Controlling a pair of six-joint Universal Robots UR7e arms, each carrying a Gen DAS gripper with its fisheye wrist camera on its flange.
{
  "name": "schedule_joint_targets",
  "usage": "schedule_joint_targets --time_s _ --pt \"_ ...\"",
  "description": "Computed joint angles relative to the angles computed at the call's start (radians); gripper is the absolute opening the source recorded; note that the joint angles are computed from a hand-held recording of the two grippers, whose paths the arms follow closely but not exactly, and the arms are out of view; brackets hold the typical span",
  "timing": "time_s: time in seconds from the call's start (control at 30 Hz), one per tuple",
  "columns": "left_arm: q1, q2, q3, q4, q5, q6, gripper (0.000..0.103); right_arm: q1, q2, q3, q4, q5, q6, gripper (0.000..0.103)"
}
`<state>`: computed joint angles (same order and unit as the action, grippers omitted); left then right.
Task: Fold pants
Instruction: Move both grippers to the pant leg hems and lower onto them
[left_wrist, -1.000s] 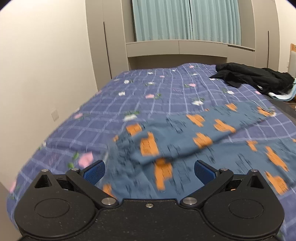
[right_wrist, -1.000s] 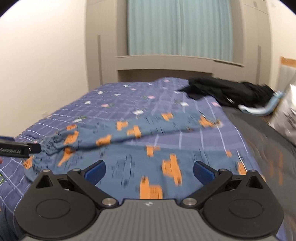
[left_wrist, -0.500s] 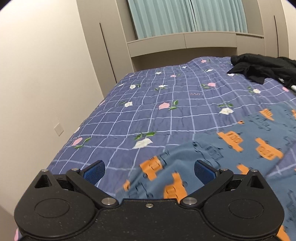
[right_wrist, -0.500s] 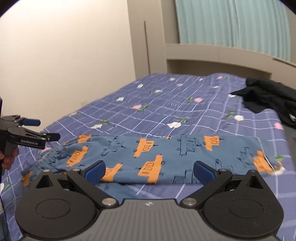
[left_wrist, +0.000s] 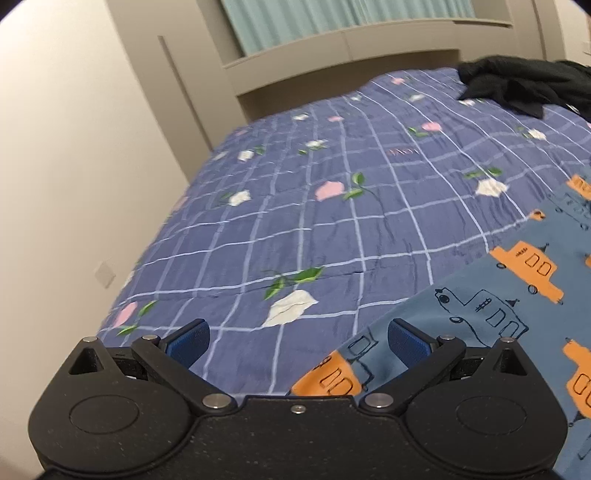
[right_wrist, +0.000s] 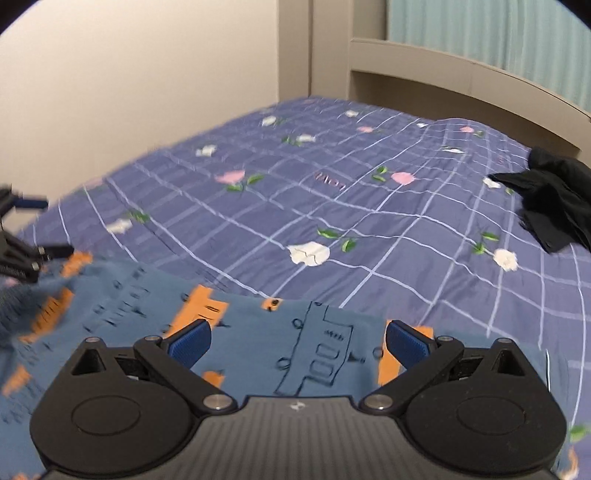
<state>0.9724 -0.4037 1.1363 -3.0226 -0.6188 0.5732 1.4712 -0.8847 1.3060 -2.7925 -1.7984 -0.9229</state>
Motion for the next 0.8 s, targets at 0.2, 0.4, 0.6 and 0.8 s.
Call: schedule_joint_targets --time_s 0.2,0.4,0.6,0.8 --pt "0.053 -0.032 -0.048 0.199 -0.198 -0.03 0.102 -0.001 0.092 -0.162 0.166 -0.026 -0.064 0.102" --pt "0.1 -0.043 -0.121 0.387 -0.311 -0.07 0.101 -0.001 0.157 -0.295 0.285 -0.027 -0.053 0.089" --pt "0.126 -0.072 -0.158 0.549 -0.411 -0.13 0.088 0.009 0.207 -0.409 0.421 -0.064 -0.093 0.078" --pt "0.138 -0.058 -0.237 0.709 -0.409 -0.226 0.066 0.019 0.245 -0.486 0.505 -0.106 -0.104 0.078"
